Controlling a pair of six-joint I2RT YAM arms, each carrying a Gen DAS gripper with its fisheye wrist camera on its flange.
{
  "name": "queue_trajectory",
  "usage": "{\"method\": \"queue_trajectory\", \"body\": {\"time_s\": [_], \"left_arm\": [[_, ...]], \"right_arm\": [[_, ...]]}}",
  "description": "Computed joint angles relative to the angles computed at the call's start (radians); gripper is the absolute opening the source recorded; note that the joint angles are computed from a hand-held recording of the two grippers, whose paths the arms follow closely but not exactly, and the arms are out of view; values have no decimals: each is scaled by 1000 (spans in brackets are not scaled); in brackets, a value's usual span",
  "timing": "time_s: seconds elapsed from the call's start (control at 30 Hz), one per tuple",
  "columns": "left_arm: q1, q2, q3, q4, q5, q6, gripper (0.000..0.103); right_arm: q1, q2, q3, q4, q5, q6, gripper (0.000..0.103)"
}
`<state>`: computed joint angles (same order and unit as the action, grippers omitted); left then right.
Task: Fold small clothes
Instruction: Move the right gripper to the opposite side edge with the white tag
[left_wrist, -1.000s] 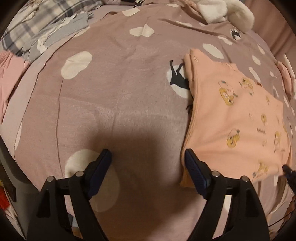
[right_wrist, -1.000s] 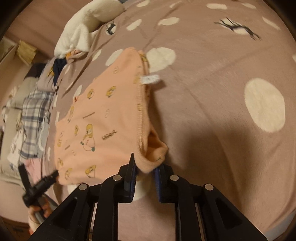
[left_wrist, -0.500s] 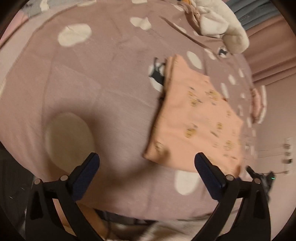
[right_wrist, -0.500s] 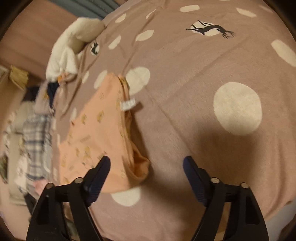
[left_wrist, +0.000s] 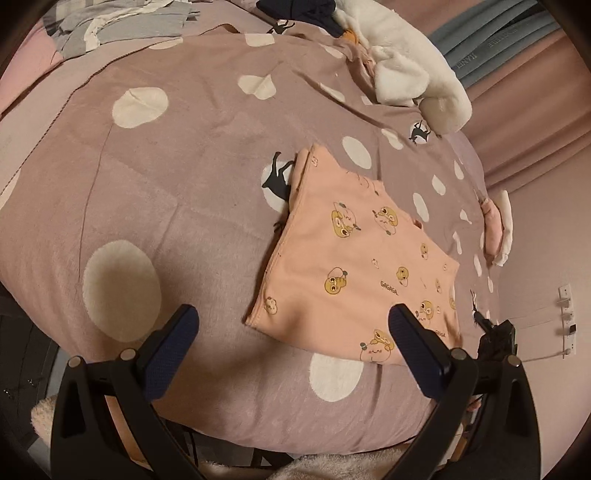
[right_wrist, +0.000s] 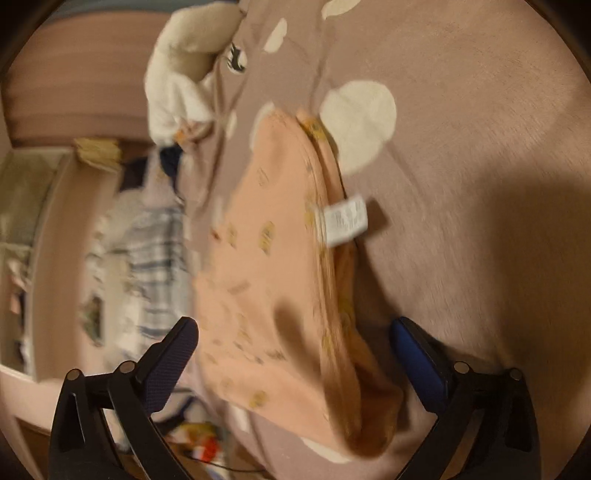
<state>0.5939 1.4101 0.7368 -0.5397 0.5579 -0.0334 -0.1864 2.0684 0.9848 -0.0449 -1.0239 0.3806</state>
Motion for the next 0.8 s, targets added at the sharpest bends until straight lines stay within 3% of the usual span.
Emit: {"method": "queue_trajectory", "body": {"time_s": [0.07, 0.13, 0.23, 0.37, 0.5, 0.57, 0.6, 0.67, 0.73, 0.8], "left_arm": [[-27, 10, 1, -9, -13, -3, 103], [-50, 5, -13, 7, -18, -22, 103], [-91, -30, -52, 71, -40, -72, 103], [-138, -25, -53, 75, -37, -96, 103], [-158, -25, -42, 30, -37, -62, 103], [-164, -59, -60, 42, -78, -83, 103], [-164, -84, -69, 50, -104, -92, 103], [-160, -119, -89, 68, -108, -93, 103], [-160, -127, -90, 70, -110, -91, 103], [-165, -129, -91, 67, -109, -98, 103]], "right_arm": [[-18, 49, 53, -57, -58, 0, 103], [-24, 79, 118, -180, -86, -80, 103], [4, 79, 160, -261, -59, -158, 103], [62, 31, 102, -82, 8, -111, 103], [107, 15, 96, -34, 64, -107, 97], [108, 24, 117, -54, 80, -108, 67], [100, 28, 117, -59, 88, -98, 60], [66, 43, 97, -35, 68, -87, 32], [39, 64, 80, -15, 46, -105, 18], [27, 75, 52, 56, 19, -65, 17]]}}
